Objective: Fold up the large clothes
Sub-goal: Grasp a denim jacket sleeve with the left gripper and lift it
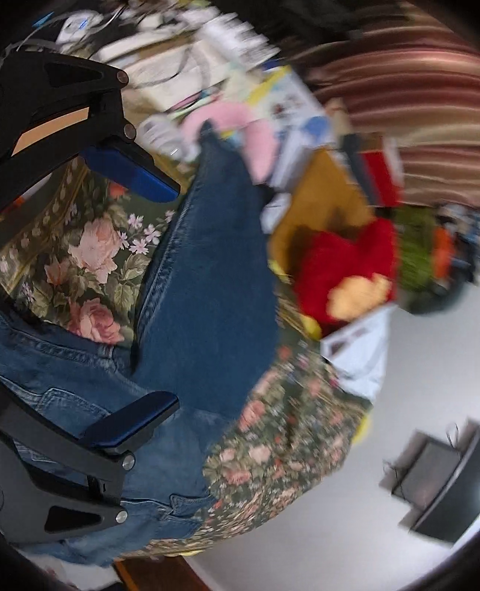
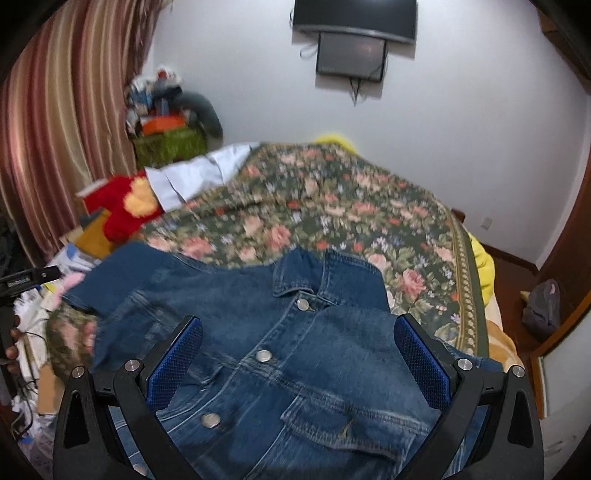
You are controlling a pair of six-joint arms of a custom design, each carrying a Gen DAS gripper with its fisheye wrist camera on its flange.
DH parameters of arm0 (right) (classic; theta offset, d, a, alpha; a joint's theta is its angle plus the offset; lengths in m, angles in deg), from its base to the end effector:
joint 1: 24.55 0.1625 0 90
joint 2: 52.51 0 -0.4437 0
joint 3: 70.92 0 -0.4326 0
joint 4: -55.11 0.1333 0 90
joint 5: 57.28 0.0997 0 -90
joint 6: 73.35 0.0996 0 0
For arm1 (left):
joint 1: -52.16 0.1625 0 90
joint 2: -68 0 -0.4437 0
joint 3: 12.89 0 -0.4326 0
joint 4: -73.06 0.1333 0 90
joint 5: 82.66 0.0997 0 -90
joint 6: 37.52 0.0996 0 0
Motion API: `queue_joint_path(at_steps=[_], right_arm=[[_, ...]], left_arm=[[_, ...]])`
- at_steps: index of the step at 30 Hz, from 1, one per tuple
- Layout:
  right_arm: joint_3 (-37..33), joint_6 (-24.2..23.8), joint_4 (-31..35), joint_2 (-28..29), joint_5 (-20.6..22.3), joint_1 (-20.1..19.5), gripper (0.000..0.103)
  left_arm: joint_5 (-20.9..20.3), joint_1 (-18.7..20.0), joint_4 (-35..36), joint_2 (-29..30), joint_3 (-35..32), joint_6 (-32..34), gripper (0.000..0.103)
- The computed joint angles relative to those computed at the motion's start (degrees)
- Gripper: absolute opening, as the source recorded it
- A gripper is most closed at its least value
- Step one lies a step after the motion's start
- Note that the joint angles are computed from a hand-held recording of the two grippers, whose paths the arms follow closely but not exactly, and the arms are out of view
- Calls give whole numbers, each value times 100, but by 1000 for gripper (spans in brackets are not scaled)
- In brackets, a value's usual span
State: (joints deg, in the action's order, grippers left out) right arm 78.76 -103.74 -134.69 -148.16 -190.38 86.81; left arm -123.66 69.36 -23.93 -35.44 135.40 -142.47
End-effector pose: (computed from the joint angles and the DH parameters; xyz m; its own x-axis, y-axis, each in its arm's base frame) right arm 0.1817 -0.2855 0.2746 -0.6119 -0.1647 0.7736 -0.6534 0.6565 -0.3770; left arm -0.1697 -0.2708 0.1762 -0.7928 -0.4226 -0.4392 0.0455 0.6776 -0.7340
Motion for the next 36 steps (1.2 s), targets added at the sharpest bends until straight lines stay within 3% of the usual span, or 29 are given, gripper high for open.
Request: queue_joint_path(at_steps=[3,7,14,16,17,19,22,25,27,30,33,36], right_arm=[[-180,-220,-105,519,-33,-287,103],[-468,-354,208,1018,-37,-621,103],[-811,632,2135,814,631,-1207,103],[-844,796,2382,778,779,-1284,103],[-829,841,2456,731,840,-1309,103],[-810,894,2580,636,932,-1333,103],[-787,954,2766,441,1026,-1323,103],[-718,946,2957,91,1096,-1297,103],[-691,927,3035,-100,1089,-1278,103],[-620,857,3084,-456,1024,-1230,103],[-578,816,3222,-852,1046,-1191,103],[-536,774,3385,-1306,1099,-1144,103]], left_arm=[[-148,490,-956,-49,230,563,102],[-329,849,-2126,-107,510,1063,98],[-272,1208,-4043,-141,957,1816,93],[-219,1389,-4320,-188,996,1966,74],[-164,1490,-4257,-172,942,1973,69],[-121,1645,-4211,-171,876,2006,48],[-10,1814,-3959,-87,688,2027,29],[376,1591,-2594,139,232,1525,14],[676,1309,-1681,442,-136,1276,12],[1088,819,-855,923,-606,1079,9],[1385,474,-698,1494,-1002,1331,8],[1520,241,-1168,2233,-1322,2060,8]])
